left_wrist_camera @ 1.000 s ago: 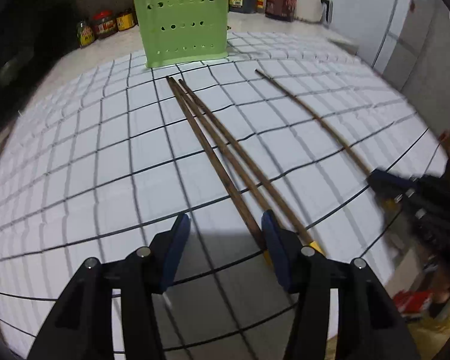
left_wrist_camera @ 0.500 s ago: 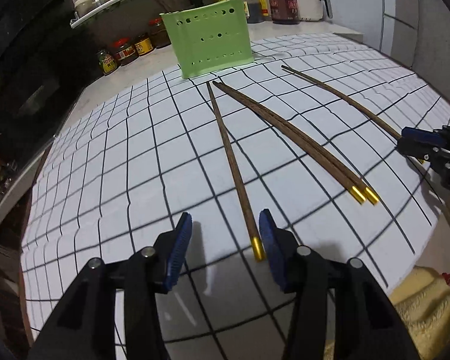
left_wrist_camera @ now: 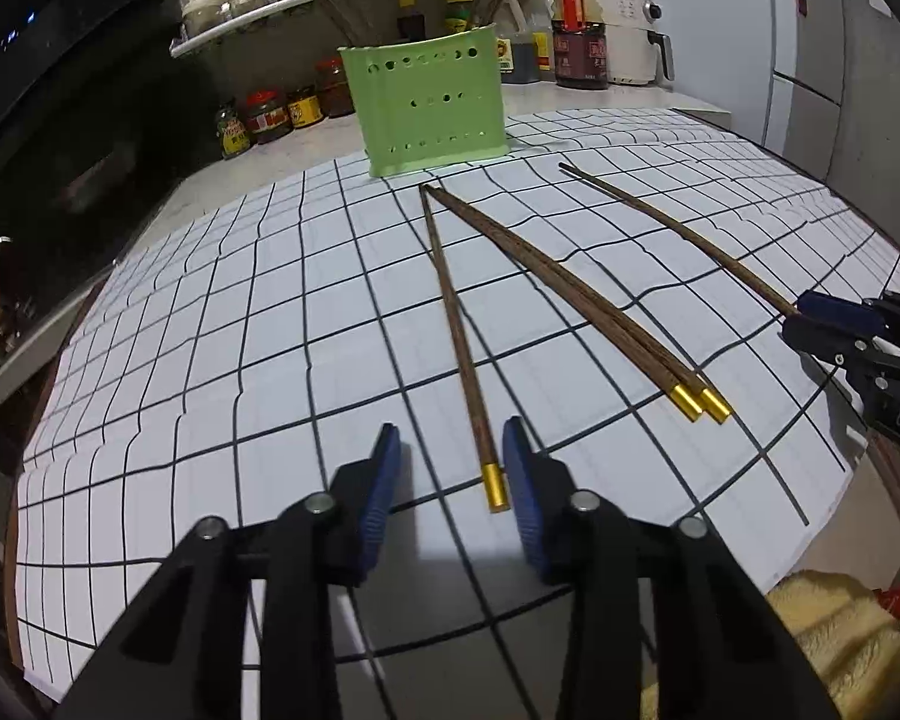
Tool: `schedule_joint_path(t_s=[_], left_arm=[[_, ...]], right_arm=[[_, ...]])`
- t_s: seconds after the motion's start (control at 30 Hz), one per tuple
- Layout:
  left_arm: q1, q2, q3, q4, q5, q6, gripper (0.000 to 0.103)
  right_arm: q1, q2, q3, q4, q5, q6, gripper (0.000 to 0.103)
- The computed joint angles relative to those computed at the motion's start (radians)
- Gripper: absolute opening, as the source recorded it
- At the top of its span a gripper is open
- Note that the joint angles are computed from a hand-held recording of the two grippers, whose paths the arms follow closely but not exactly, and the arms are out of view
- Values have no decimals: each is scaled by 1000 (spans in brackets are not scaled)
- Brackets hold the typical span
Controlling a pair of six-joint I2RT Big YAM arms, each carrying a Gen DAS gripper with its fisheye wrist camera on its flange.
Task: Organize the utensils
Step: 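Close the left tool on a chopstick while the right tool grasps another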
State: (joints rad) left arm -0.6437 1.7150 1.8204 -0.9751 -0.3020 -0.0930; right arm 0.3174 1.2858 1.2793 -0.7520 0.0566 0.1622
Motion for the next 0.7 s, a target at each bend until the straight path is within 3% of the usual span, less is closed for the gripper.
schedule_joint_path(t_s=[0.3, 0.53, 0.7], left_arm=[[-1, -2, 1, -9, 25, 3, 17], [-11, -5, -1, -13, 41, 29, 9], [8, -25, -21, 15, 68, 11, 7]], right_arm=[[-5, -31, -29, 4, -3, 14, 27], [-8, -37, -43, 27, 2, 30, 8], [2, -31, -29, 20, 30, 46, 7]])
